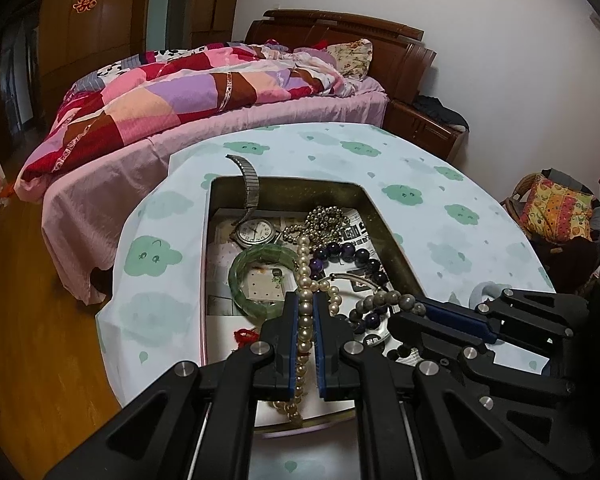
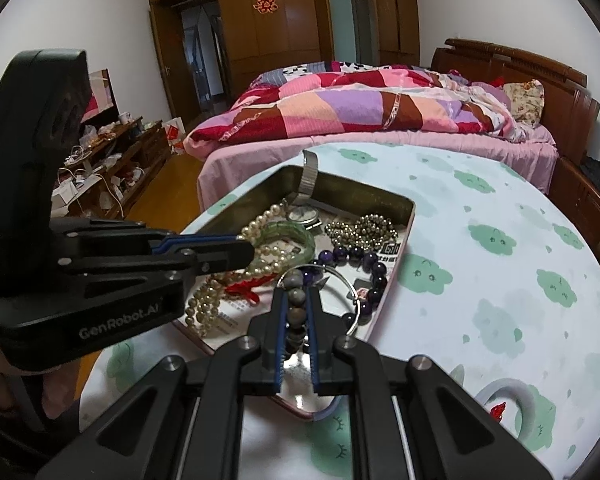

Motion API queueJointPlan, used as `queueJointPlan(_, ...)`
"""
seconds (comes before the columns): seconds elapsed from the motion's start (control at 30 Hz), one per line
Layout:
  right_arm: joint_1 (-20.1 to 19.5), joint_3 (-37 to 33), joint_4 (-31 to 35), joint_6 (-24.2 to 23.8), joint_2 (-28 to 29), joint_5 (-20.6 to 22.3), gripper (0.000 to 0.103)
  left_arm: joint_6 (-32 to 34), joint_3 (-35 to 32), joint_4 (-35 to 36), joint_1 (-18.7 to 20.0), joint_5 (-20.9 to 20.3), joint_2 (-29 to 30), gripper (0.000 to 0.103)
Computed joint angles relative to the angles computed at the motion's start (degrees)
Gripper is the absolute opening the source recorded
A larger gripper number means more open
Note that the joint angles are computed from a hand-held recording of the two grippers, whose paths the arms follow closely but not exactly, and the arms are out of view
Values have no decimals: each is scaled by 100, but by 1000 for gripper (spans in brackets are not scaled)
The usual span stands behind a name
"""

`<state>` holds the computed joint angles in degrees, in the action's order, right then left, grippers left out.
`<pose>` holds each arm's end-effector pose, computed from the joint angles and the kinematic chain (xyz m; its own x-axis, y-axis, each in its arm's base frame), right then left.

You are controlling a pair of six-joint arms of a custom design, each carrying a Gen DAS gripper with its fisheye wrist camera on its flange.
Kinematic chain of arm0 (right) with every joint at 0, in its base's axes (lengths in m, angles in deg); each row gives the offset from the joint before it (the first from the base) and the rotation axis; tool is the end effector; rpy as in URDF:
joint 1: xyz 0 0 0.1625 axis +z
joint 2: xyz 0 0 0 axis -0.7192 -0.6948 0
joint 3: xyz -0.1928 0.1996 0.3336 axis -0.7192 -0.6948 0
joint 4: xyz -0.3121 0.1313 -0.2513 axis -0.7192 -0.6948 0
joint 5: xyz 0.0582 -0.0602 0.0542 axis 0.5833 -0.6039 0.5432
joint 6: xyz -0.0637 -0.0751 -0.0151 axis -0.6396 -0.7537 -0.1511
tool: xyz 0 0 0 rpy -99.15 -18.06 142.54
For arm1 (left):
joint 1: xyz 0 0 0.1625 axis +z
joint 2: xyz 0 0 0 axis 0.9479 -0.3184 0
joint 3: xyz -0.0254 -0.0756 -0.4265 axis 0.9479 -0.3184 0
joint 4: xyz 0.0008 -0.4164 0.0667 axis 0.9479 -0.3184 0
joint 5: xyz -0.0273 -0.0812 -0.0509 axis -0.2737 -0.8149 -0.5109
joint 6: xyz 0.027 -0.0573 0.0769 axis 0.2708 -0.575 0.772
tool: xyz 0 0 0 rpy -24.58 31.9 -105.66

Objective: Organize jewelry
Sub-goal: 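Lower the pearl strand and grey bead bracelet into the tin, opening both grippers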

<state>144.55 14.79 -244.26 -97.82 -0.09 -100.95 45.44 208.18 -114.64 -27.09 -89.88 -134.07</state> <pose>0.2258 -0.6116 0.1076 -0.3802 -0.8900 0.2518 -0.9243 0.3561 -0.1373 -0.2224 -0.5290 0.1293 -0.7796 -0.3055 -0.5467 0.2482 0.6508 -0.7176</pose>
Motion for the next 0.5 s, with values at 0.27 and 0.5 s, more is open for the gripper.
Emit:
queueJointPlan(0.27,3,-19,0,-2,34,-55,12,-100,5,134,20,-3,-30,6)
queueJointPlan(0.5,-13,-18,20,-1,50,-61,13,-269,-22,280,41,50,-34,6)
